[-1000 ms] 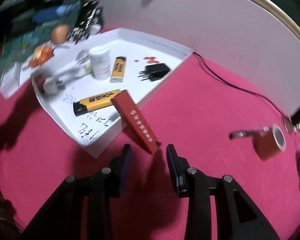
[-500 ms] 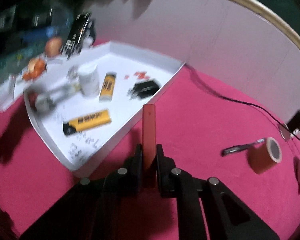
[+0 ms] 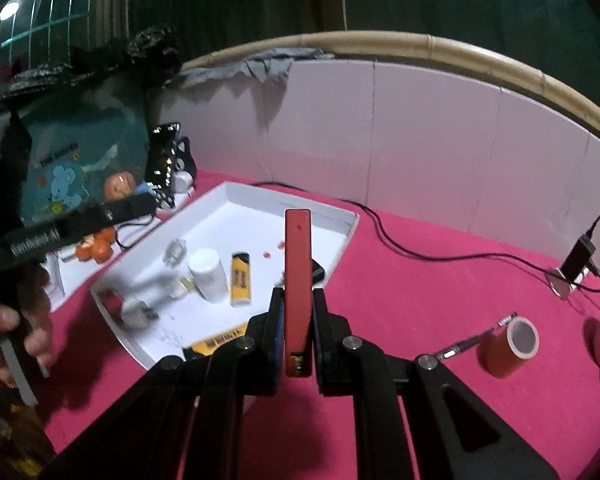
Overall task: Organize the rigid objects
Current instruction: 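Open the left gripper to drop the clip while the right gripper lowers the red lighter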
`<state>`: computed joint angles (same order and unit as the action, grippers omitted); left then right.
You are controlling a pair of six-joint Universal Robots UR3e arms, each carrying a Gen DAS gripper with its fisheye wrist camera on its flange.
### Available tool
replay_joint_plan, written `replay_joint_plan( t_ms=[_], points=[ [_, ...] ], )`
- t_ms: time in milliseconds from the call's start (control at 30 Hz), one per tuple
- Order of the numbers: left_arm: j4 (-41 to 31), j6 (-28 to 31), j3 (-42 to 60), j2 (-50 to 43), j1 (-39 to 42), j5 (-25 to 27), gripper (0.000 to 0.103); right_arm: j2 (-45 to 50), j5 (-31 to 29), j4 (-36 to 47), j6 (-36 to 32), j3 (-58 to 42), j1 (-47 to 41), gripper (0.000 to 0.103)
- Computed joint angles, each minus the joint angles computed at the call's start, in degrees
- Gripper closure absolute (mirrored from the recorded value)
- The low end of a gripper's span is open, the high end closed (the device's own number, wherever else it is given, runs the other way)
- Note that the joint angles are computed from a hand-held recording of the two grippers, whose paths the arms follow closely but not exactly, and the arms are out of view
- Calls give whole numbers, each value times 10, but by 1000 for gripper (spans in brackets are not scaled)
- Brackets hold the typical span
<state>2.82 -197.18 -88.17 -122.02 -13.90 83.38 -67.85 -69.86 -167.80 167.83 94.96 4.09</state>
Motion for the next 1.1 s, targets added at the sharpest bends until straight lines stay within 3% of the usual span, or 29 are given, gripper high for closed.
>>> replay_joint_plan(
  t_ms=[667, 867, 1100],
  points=[
    [-42, 8, 44, -7, 36, 16, 61, 106, -19, 121, 68, -220, 57, 93],
    [-120, 14, 130, -46, 59, 10, 61, 182, -38, 192, 96, -337, 79, 93],
    [-226, 27, 235, -115, 37, 74, 60, 291, -75, 279, 118, -489, 105, 93]
  ],
)
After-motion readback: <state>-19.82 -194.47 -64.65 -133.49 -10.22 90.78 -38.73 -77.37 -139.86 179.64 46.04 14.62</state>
